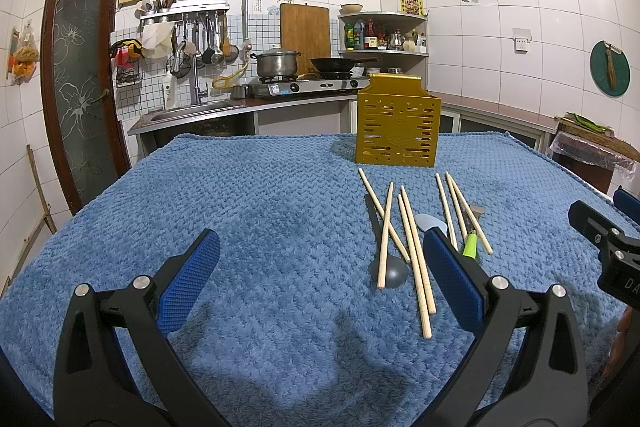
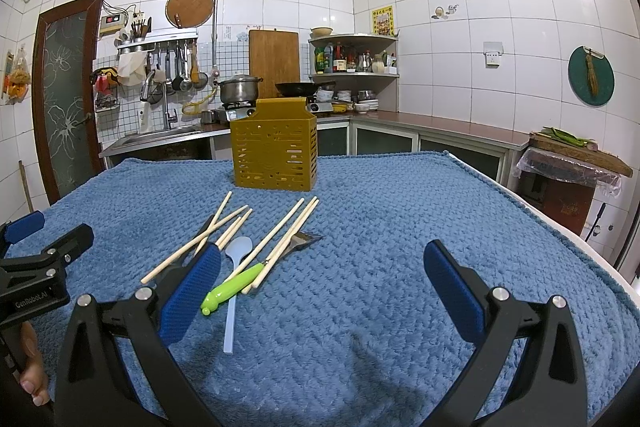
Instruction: Organize utensils
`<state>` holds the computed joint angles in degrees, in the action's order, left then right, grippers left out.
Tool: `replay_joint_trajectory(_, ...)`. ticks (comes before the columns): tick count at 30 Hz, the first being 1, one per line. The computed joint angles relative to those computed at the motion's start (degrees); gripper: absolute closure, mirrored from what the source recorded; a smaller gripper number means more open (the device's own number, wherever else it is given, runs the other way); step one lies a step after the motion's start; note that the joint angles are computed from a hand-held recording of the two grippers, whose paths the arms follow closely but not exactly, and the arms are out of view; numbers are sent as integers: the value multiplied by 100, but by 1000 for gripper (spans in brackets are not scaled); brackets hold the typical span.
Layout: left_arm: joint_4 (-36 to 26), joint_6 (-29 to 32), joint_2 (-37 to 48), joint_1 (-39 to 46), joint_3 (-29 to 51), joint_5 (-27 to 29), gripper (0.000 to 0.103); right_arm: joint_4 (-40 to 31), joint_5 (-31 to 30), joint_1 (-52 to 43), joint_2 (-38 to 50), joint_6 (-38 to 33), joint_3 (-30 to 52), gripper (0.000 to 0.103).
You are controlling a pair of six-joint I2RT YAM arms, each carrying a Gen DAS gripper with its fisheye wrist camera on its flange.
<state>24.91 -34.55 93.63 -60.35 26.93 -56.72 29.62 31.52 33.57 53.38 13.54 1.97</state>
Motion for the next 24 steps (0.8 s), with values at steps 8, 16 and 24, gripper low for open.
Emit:
replay_joint_trajectory(8, -5, -6, 0, -1, 1, -2, 5, 36, -12, -12, 28, -6, -4, 4)
replay_joint_trajectory(16, -1, -5, -5, 2, -9, 3, 5, -62, 32, 20, -59, 7, 8, 4)
replay_joint_trajectory(24, 1, -7, -2, -2, -5, -2, 5, -74, 31, 23, -75, 8, 1, 4)
